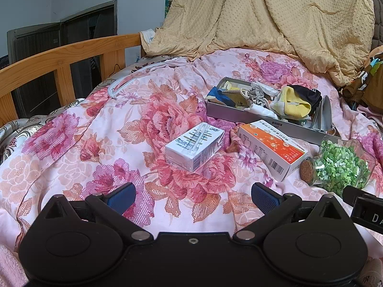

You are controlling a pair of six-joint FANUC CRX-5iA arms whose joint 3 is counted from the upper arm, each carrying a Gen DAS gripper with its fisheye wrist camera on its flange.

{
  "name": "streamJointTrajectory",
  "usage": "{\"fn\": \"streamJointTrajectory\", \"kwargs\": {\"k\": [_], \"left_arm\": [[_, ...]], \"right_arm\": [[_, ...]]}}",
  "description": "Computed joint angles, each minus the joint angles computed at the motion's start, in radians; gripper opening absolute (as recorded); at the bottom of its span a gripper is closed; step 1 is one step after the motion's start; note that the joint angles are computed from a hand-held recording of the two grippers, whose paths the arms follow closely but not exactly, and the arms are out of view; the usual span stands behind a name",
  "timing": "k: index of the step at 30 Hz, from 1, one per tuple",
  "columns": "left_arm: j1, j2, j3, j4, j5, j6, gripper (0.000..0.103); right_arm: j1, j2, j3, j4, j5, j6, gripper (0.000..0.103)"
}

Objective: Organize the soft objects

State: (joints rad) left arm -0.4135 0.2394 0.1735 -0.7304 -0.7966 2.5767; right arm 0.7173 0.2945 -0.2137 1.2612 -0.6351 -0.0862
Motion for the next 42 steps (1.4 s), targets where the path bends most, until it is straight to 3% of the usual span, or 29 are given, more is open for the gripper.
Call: {"fn": "streamJointTrajectory", "kwargs": {"k": [37, 42], "left_arm": [[-0.004, 0.000, 0.003, -0.010, -0.020, 0.008, 0.102], [0.003, -0.001, 0.003, 0.016, -0.023, -0.041, 0.102]], "right_arm": [[0.001, 0.001, 0.003, -0.006, 0.000, 0.004, 0.103], [0.000, 0.001, 0.003, -0.007, 0.000, 0.006, 0.103]]}}
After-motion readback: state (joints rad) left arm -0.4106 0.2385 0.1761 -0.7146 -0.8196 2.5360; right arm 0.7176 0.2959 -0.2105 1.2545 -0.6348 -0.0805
